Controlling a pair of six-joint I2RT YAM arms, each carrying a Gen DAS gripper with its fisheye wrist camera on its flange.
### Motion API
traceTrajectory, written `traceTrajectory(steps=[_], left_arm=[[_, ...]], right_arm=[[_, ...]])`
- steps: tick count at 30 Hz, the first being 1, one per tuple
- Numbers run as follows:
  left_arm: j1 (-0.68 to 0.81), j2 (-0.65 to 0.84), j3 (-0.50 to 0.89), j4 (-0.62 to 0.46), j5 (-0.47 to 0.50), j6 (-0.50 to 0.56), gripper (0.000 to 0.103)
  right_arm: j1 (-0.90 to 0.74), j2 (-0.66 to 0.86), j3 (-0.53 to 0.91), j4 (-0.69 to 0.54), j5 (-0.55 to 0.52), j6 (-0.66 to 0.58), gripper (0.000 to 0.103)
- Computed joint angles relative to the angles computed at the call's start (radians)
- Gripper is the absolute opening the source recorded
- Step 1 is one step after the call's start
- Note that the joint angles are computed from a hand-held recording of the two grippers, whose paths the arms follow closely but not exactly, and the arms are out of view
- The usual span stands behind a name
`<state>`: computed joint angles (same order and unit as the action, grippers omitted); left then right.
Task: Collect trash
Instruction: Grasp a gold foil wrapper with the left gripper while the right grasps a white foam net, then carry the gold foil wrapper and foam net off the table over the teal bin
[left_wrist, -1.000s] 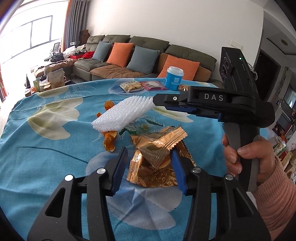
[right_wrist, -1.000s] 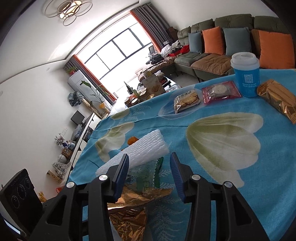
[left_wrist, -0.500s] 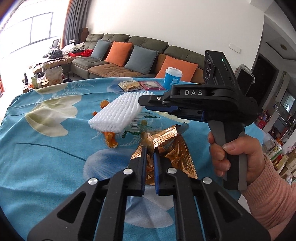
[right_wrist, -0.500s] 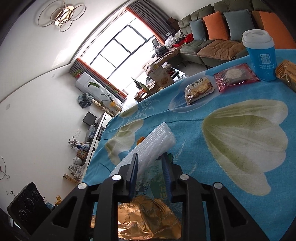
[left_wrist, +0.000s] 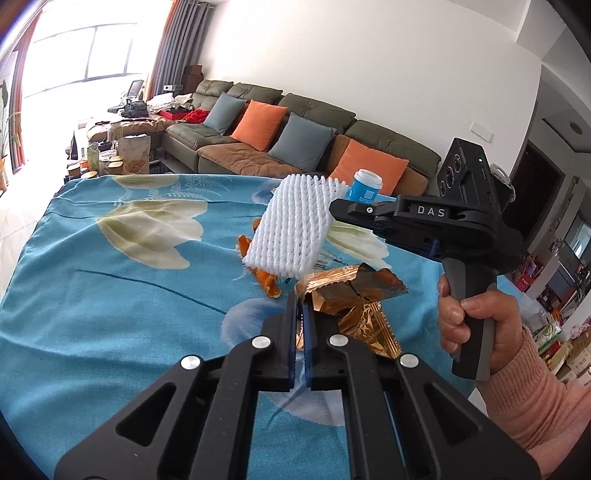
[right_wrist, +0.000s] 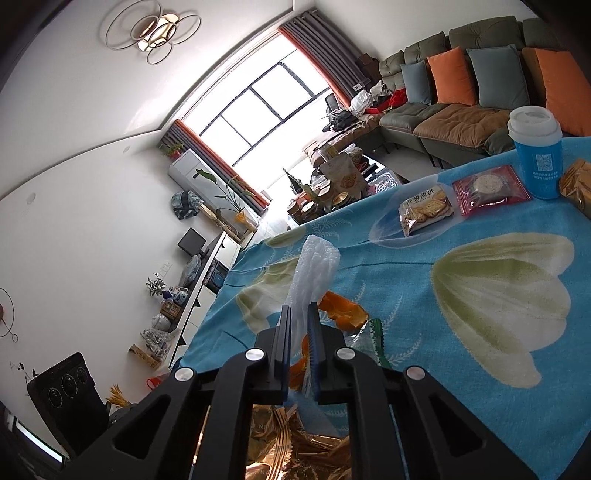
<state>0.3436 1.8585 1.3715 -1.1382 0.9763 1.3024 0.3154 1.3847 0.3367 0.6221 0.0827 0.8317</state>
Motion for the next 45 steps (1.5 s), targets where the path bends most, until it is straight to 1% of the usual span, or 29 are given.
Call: traceTrajectory(steps=[5,12,16,20,23,25,28,33,45], left_arm=[[0.057,0.046,0.074,-0.072,0.017,0.036,0.003],[0.134,0.093,0.154,-0.128,0.026,0.065,0.003],[0.175,0.126,0.203,-0.155,0.026,0.077,0.003],[0.213,0.142,0.233,-0.161,0.017,0.078,0.003],[0.234,0.148,0.245,-0.146,0.017,0.06,0.003],[0.25,0.164,0.269,-0.16,0.018,0.063,0.003],[0.262,0.167,0.275,-0.139,0.016,0.042,0.003],[0.287,0.182,0.301,-0.134,0.012,0.03,0.003],[0.34,0.241,0.391,-0.15,0.01,0.007,0.003]], right_arm=[[0.034,-0.038,0.008,-0.023,0.035,-0.016,0.008],[0.073,-0.048,0.032,-0.035,0.063,-0.04,0.008],[0.098,-0.031,0.045,-0.021,0.07,-0.04,0.008],[0.129,-0.008,0.069,-0.016,0.081,-0.044,0.008],[0.151,0.015,0.086,-0.008,0.086,-0.048,0.008],[0.159,0.03,0.098,-0.001,0.081,-0.048,0.008],[0.174,0.059,0.118,0.008,0.076,-0.048,0.008],[0.202,0.108,0.161,0.015,0.077,-0.049,0.008],[0.241,0.229,0.284,0.011,0.038,-0.06,0.008]])
